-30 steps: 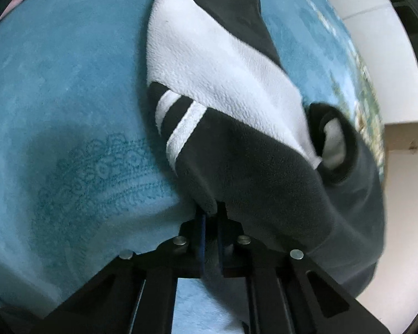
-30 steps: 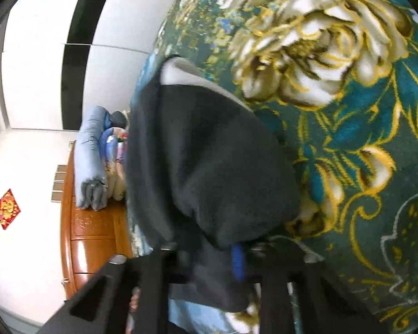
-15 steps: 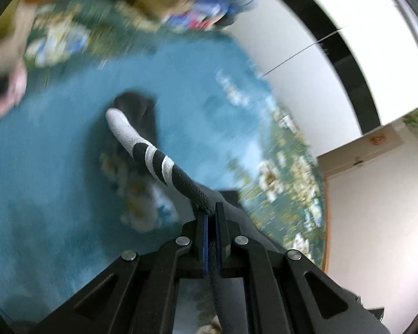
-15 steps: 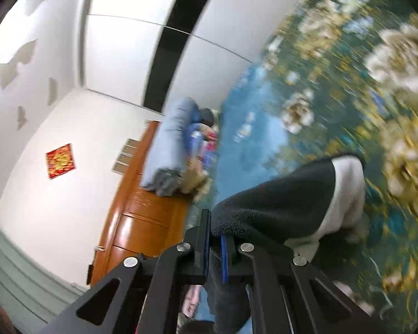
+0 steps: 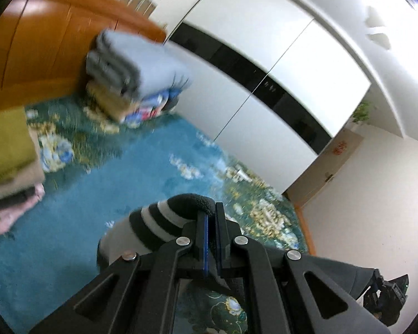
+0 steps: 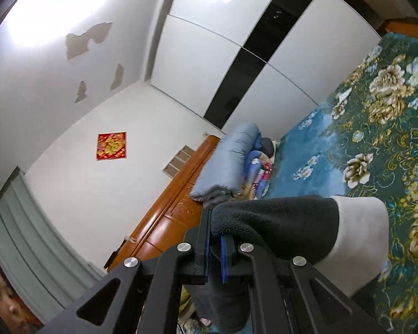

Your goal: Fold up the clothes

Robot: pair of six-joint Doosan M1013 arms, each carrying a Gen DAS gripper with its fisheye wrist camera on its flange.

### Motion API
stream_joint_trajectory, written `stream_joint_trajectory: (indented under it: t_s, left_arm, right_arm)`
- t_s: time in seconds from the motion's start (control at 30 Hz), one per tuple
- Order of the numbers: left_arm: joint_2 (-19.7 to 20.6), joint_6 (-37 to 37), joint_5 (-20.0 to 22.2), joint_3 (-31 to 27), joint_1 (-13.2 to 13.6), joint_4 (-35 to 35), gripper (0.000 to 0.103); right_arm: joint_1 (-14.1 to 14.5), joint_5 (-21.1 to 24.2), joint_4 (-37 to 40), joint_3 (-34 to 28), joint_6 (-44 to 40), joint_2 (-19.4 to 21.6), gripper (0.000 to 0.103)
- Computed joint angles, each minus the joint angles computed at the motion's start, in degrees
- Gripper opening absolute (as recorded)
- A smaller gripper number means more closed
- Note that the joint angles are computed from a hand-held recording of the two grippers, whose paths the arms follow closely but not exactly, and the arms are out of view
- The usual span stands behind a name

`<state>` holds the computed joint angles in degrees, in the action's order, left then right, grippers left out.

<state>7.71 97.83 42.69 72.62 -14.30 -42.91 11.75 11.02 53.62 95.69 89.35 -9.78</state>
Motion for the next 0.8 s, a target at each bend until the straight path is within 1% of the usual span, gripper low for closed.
stream_joint_trajectory:
  t_s: [0.1,0.17,0.23,0.27,0.3,0.33,0.43,0.5,0.6,0.67,0.7,0.8]
  left_arm:
    - [-2.2,5.1,0.3,0.3,1.5,-4.3,0.003]
    - [-2.0,4.8,1.2,-1.3,1.4,-2.5,0.004]
    - [-0.7,2.7,2.7,-3.2,0.7,1.1,0.004]
    - [0.4,1.3,3.8,-4.1,0.3,2.9,0.004]
    - [1.5,-0.1,5.0,-5.0,-0.2,4.6,0.004]
    - [3.1,-1.7,6.7,-6.1,-0.6,6.6,0.004]
    - [8.6,-9.9,13.2,-8.9,-2.2,14.3,0.004]
    - [11.9,-13.8,16.6,-9.5,-2.8,17.1,0.004]
    - [16.0,-17.8,22.4,-10.2,-3.1,18.0,0.004]
    - [18.2,-19.6,24.8,-10.9,-3.7,19.6,0.004]
    - [18.9,-20.0,25.2,-11.1,-4.0,20.3,0.004]
    - [21.4,-20.9,26.8,-14.4,-4.9,22.6,0.004]
  right_arm:
    - [1.8,-1.1,-9.4,0.8,7.3,-2.8,0.006]
    - [2.3,-0.9,-16.6,0.1,13.1,-3.5,0.006]
    - [2.2,0.6,-26.0,-1.1,21.5,-3.0,0.006]
    - [1.8,1.8,-28.8,-1.6,24.0,-2.6,0.006]
    - [1.0,3.1,-28.7,-1.8,24.7,-1.9,0.006]
    - [-0.1,4.4,-26.3,-1.8,23.7,-1.0,0.006]
    - [-3.6,9.4,-21.5,-1.2,24.0,2.4,0.006]
    - [-5.5,12.0,-19.9,0.1,26.5,4.6,0.006]
    - [-8.1,15.0,-16.3,2.2,28.5,8.0,0.006]
    - [-9.2,17.3,-15.6,2.7,30.2,10.4,0.006]
    - [-9.7,17.6,-14.2,3.0,30.1,11.4,0.006]
    - [-11.2,16.9,-9.5,3.7,28.7,13.4,0.006]
